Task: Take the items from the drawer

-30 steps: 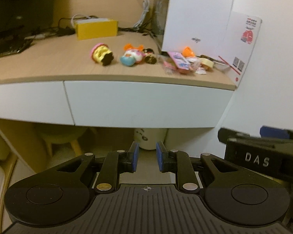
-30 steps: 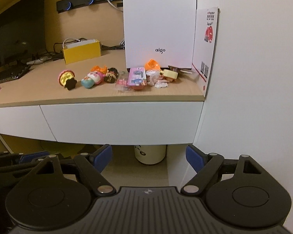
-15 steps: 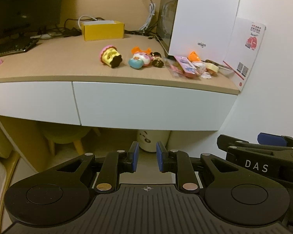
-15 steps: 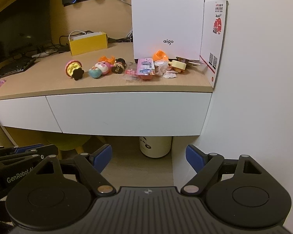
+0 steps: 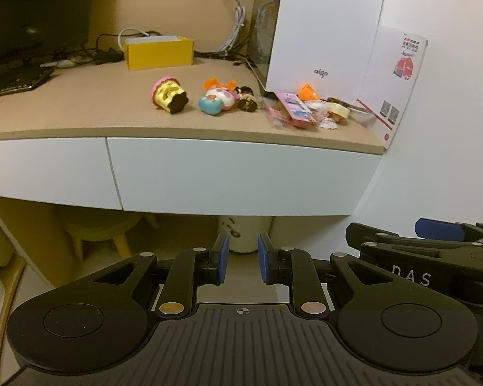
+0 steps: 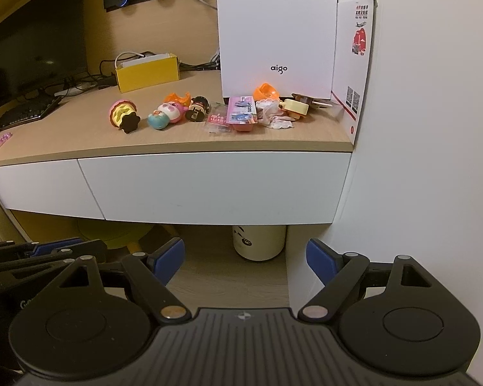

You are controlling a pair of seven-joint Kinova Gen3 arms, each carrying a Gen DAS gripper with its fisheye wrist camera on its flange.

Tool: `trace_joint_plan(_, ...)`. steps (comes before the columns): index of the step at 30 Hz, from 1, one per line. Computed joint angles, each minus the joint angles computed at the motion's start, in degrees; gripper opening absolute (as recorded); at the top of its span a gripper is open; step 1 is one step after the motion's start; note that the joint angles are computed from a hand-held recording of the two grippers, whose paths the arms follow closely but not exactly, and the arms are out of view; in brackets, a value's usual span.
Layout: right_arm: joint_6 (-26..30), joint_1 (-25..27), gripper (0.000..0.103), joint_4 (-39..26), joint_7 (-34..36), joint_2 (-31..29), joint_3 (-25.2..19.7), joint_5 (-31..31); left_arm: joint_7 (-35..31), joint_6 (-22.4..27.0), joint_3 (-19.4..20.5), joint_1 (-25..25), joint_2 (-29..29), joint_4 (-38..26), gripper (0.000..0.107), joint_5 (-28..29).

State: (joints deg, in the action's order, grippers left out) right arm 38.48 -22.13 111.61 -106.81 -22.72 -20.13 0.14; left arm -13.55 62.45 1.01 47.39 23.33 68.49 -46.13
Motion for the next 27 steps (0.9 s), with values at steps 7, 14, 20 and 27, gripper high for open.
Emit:
trace_joint_plan(7,-0.13,-0.06,0.084,0.2,-0.23,0.19,0.34,-0.13,0.64,-0.73,-0.14,0.21,-0.17,0.53,0.022,-0.88)
trace_joint_plan(14,-0.3,-0.26,0.084,0.38,-0.12,0.18,0.5,-0.28,1.17,-0.47,-0.21,0.61,-0.25,0.58,0.022,-1.7)
trace_joint_plan(20,-0.13,-0.55,0.084,0.45,-0.12,0.14,0.41,-0.59,1.93,0.09,0.07,0.52,-0.46,0.96,0.022,-1.62)
trace_joint_plan(27,-0.16,-1.04,0.084,0.45,0.4,0.22,0.74,-1.05,2.39,0.23,0.21,0.55,-0.8,1.33,0.022,-2.3)
